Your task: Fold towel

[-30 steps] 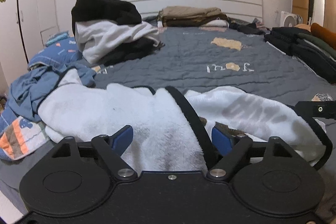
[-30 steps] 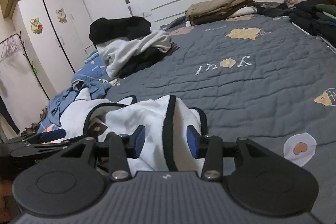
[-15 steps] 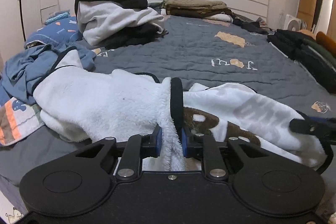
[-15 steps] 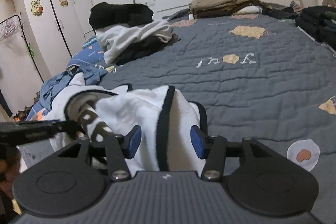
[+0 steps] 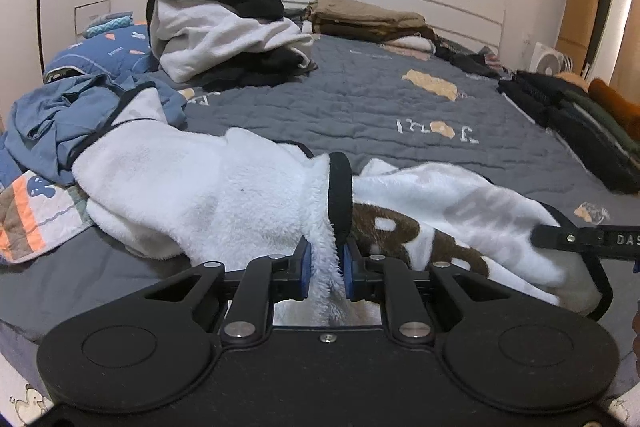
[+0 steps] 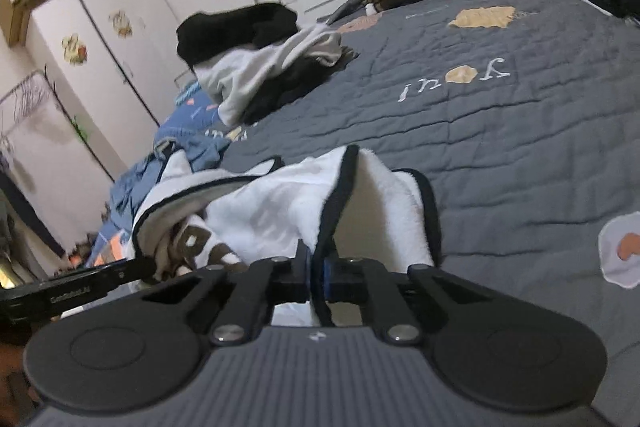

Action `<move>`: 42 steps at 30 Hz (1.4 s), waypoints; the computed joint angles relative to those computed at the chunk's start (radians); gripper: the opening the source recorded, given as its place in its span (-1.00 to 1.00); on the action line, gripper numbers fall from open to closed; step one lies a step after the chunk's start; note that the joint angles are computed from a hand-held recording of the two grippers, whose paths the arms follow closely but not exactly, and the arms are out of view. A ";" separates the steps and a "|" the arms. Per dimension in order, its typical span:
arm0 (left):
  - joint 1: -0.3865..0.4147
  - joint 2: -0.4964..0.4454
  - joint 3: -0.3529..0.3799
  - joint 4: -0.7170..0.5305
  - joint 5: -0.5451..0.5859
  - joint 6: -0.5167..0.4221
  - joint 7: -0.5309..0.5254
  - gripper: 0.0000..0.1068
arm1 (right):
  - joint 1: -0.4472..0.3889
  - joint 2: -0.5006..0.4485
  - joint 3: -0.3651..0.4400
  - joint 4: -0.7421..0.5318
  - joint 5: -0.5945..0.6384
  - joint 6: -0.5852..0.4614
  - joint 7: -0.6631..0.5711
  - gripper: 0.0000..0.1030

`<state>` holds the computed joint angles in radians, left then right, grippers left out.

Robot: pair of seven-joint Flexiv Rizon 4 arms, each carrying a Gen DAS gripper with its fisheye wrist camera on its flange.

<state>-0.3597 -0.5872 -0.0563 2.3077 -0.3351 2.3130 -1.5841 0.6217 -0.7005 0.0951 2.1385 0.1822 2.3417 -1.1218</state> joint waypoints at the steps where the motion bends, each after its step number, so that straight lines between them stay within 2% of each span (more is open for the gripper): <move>1: 0.007 0.004 -0.002 0.006 0.006 0.006 -0.008 -0.70 | -0.018 -0.007 0.012 0.004 -0.002 0.030 0.013 -0.92; 5: 0.024 0.018 -0.005 0.020 0.025 0.028 -0.035 -0.71 | -0.089 -0.013 0.052 0.011 -0.017 0.108 0.103 -0.93; 14: 0.065 0.023 -0.027 0.017 0.113 0.068 -0.059 -0.71 | -0.111 0.034 0.033 0.040 0.106 0.306 0.169 -0.93; 18: 0.084 0.027 -0.034 0.025 0.150 0.095 -0.081 -0.71 | -0.134 0.054 0.021 0.060 0.174 0.362 0.193 -0.93; 24: 0.100 0.051 -0.026 0.048 0.147 0.115 -0.118 -0.71 | -0.126 0.076 -0.016 0.063 0.319 0.391 0.142 -0.93; 27: 0.091 0.074 -0.009 0.067 0.091 0.110 -0.126 -0.71 | -0.113 0.098 -0.042 0.063 0.396 0.332 0.072 -0.93; 28: 0.065 0.084 0.007 0.071 0.038 0.088 -0.103 -0.71 | -0.104 0.105 -0.056 0.062 0.415 0.293 0.034 -0.93; 31: -0.030 0.101 0.049 0.063 -0.142 -0.029 0.029 -0.71 | -0.048 0.122 -0.115 0.040 0.493 0.143 -0.122 -0.93; 33: -0.050 0.109 0.052 0.048 -0.196 -0.135 0.081 -0.70 | 0.003 0.135 -0.165 0.018 0.554 0.022 -0.228 -0.91; 35: -0.114 0.103 0.088 0.026 -0.268 -0.212 0.150 -0.66 | 0.078 0.154 -0.251 0.001 0.613 -0.136 -0.331 -0.89; 36: -0.162 0.093 0.120 0.014 -0.311 -0.225 0.188 -0.61 | 0.144 0.156 -0.328 -0.008 0.653 -0.209 -0.377 -0.88; 37: -0.202 0.084 0.139 0.004 -0.361 -0.224 0.233 -0.47 | 0.203 0.155 -0.396 -0.005 0.674 -0.252 -0.395 -0.88; 39: -0.199 0.076 0.131 0.010 -0.336 -0.138 0.213 -0.24 | 0.260 0.156 -0.458 0.005 0.697 -0.272 -0.406 -0.84; 41: -0.163 0.077 0.101 0.029 -0.291 -0.029 0.168 0.18 | 0.205 0.171 -0.405 0.036 0.637 -0.215 -0.331 -0.82; 42: -0.148 0.078 0.090 0.037 -0.277 0.021 0.149 0.24 | 0.164 0.181 -0.358 0.049 0.615 -0.176 -0.303 -0.79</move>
